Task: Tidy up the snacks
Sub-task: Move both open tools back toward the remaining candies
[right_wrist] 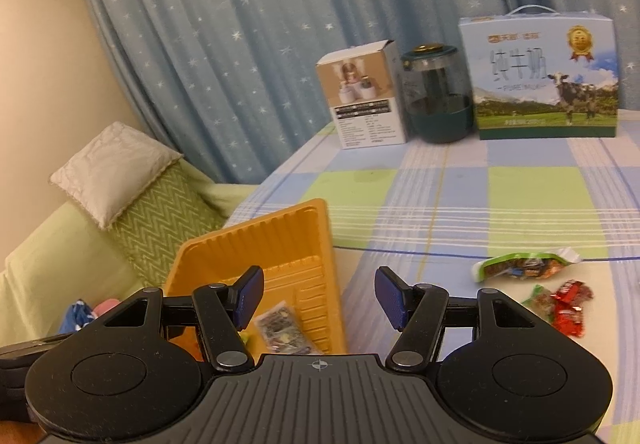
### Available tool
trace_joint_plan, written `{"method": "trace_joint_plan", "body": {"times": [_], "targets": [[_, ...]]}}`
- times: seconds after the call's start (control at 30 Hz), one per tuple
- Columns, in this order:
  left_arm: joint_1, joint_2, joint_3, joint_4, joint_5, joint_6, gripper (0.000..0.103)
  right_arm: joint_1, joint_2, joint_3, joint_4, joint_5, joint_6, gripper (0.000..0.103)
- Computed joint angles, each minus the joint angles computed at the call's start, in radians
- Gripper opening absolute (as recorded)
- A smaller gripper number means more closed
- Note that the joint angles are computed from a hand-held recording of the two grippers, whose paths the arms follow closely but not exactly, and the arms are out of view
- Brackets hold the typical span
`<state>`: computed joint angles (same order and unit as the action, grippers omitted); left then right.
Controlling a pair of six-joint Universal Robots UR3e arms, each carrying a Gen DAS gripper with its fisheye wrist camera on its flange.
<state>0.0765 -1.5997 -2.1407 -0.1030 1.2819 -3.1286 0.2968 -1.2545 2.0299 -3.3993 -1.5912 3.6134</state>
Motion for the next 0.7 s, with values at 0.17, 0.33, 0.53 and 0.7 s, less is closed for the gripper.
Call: {"method": "trace_joint_plan", "body": {"times": [0.17,0.33,0.53,0.7], "targets": [[-0.057,-0.036,0.039,0.008,-0.002,-0.010,0.055,-0.051,-0.075,0.093,-0.002,-0.025,0.007,0.062],[-0.120,-0.081,0.088,0.016,-0.006,-0.022,0.061,-0.132,-0.173,0.212,-0.025,-0.028,-0.010,0.062],[-0.211,-0.151,0.161,0.032,0.004,-0.047,0.065,-0.262,-0.299,0.365,-0.036,-0.004,-0.036,0.062],[-0.289,-0.214,0.233,0.034,0.022,-0.066,0.066,-0.394,-0.428,0.505,-0.018,0.051,-0.087,0.062]]}}
